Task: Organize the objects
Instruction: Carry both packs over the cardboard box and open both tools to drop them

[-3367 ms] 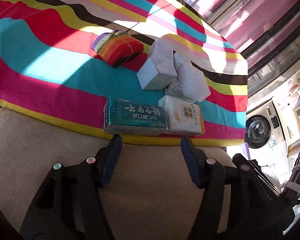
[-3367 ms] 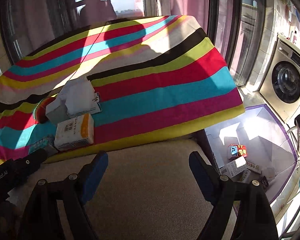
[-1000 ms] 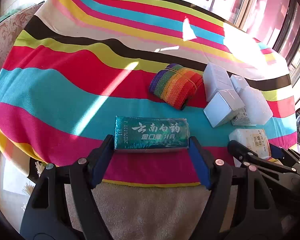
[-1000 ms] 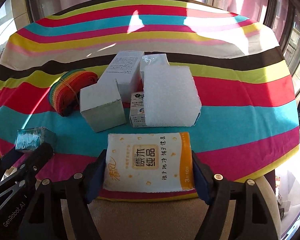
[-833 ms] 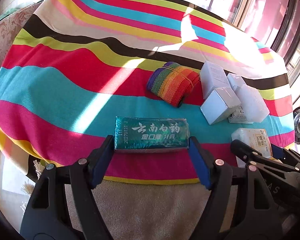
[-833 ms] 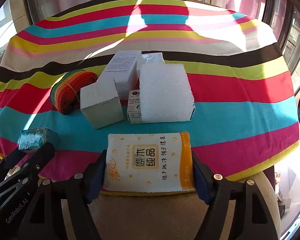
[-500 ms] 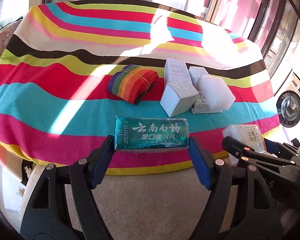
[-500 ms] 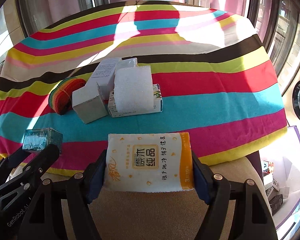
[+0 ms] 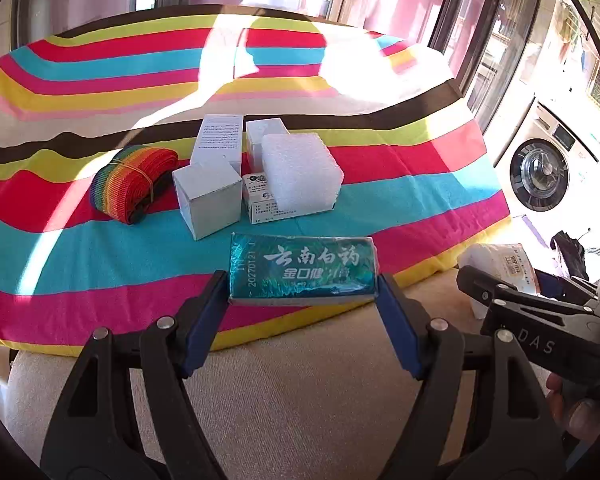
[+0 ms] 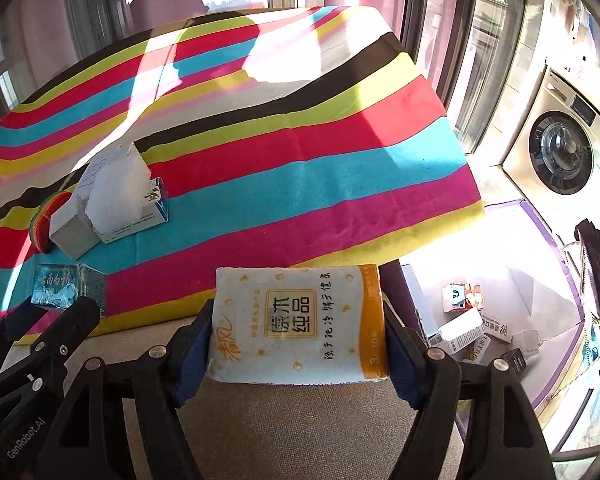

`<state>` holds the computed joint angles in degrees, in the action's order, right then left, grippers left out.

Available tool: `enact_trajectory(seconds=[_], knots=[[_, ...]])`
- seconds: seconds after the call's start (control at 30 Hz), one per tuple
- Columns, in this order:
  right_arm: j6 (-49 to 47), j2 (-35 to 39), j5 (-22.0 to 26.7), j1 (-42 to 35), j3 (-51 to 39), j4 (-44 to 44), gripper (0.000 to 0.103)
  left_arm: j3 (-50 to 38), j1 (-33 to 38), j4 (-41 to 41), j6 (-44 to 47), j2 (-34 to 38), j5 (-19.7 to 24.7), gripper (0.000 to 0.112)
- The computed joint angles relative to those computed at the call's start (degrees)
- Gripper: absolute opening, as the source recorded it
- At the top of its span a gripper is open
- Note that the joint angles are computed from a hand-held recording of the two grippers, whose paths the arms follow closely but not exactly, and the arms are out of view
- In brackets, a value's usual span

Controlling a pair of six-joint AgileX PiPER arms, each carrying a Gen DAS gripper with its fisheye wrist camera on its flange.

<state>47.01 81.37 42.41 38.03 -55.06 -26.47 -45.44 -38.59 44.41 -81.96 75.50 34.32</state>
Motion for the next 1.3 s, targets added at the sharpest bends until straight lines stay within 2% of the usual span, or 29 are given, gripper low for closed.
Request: enact_trajectory(seconds=[0.3, 0.6, 0.9, 1.1, 1.23, 1.3], knots=[[-1.54, -3.17, 1.27, -6.73, 2.61, -1.53, 0.075, -7.63, -0.95, -4.56, 7.28, 7.38, -3.80, 0.077], [-3.35, -4.64, 1.16, -13.42, 3.90, -2.85, 0.075, -16.69, -1.49, -12.44, 18.11, 14.99, -5.35, 0.076], [-6.79, -5.33, 0.00, -22.51, 4.78, -2.65, 0.075, -25.20, -1.59, -23.14, 29.95, 21.47, -5.70, 0.076], [-7.44, -5.60, -0.67, -28.08, 5.20, -4.62, 0.075, -31.93, -1.79, -33.51, 40.28, 26.38, -6.33, 0.076], [-8.03, -5.80, -0.91, -31.87, 5.31, -5.03, 0.075, -34.91, -2.70, -38.59, 46.05, 28.45, -7.94, 0.076], [-8.17, -6.43, -0.84, -33.52, 5.74, -5.38, 0.075, -35.63, -2.64, -44.51, 52.53, 29.08, -9.75, 0.077]])
